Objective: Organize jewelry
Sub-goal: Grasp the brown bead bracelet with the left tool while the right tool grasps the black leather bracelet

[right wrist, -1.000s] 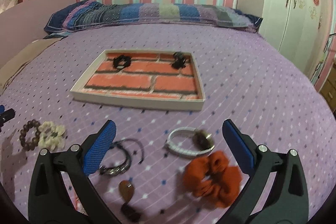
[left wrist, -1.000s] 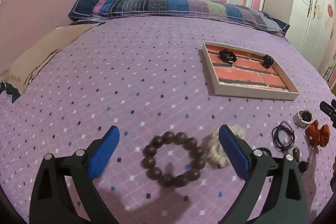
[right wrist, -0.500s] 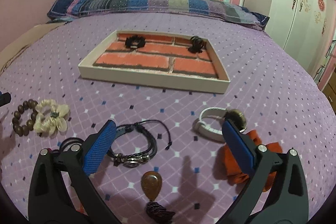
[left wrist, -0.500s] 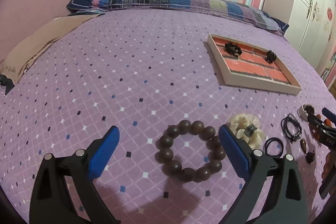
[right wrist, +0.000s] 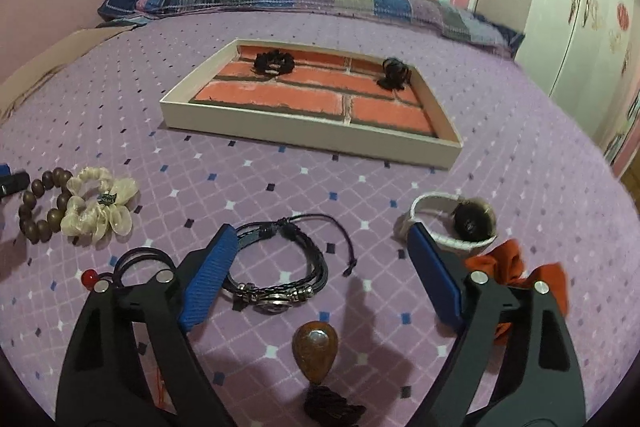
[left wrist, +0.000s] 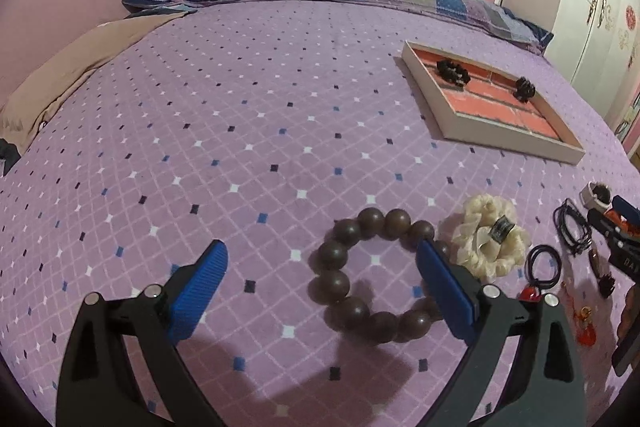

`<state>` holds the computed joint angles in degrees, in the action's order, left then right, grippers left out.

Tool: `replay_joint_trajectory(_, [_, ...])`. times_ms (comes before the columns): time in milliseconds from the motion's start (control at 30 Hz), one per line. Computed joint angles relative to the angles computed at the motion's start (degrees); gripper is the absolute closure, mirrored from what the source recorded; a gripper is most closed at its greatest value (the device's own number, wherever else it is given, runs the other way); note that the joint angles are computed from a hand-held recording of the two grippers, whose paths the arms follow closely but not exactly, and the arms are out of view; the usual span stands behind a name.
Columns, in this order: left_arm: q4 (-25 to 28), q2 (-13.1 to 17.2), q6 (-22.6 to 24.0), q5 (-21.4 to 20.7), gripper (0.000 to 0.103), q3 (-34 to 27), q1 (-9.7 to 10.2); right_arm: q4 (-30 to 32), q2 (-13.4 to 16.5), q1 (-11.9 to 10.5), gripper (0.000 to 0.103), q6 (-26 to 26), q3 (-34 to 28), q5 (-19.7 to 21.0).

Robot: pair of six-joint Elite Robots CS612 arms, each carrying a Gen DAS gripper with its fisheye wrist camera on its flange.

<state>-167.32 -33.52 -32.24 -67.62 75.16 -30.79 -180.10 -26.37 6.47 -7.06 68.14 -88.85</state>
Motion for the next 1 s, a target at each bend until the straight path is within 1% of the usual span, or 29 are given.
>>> replay_joint_trajectory(67, [0.97,0.31,0.09,0.24,0.010,-0.54,-0.01,1.05,0.26,-0.10,0.023,0.94,-0.39,-0.14])
replay_joint_trajectory(267, [2.35,1.21,0.02,-1.16,0.010,-1.69,0.34,3.26,0.79,-0.18,0.028,1.53,-1.21,-0.22])
replay_joint_trajectory(400, [2.85,1.63,-0.48,-1.91,0.010,-2.20,0.52,4.40,1.06,-0.26,0.034,2.06,-1.67,-0.07])
replay_joint_trajectory(567, [3.64,2.25,0.21,-2.30,0.011,-3.07,0.51,5.32,1.19,-0.29,0.041,2.59,-1.98,-0.06])
replay_joint_trajectory(633, [3.90,2.34,0.56,-2.03,0.018,-3.25,0.44,5.35,1.14,-0.28,0.047,2.46,-1.89,-0.14])
replay_joint_trajectory(733, [3.91,2.51,0.90,-2.06,0.018,-3.52,0.48,5.84,1.17,-0.24,0.053,2.33,-1.98,-0.28])
replay_joint_trajectory(767, [4.05,2.58,1.03,-2.04,0.021,-3.64,0.49,6.02,1.19,-0.22,0.054,2.31,-2.03,-0.31])
replay_joint_trajectory(800, [4.34,2.67,1.22,-2.12,0.027,-3.84,0.51,6.10,1.20,-0.20,0.056,2.28,-2.02,-0.31])
replay_joint_trajectory(833, [4.67,2.72,1.32,-2.03,0.028,-3.98,0.48,6.18,1.23,-0.18,0.058,2.20,-2.03,-0.29])
replay_joint_trajectory(967, [5.25,3.10,2.03,-1.56,0.028,-4.63,0.41,6.36,1.34,-0.15,0.062,2.03,-2.11,-0.15])
replay_joint_trajectory(1000, [5.16,3.17,2.13,-1.57,0.030,-4.72,0.43,6.58,1.35,-0.16,0.063,2.05,-2.19,0.02])
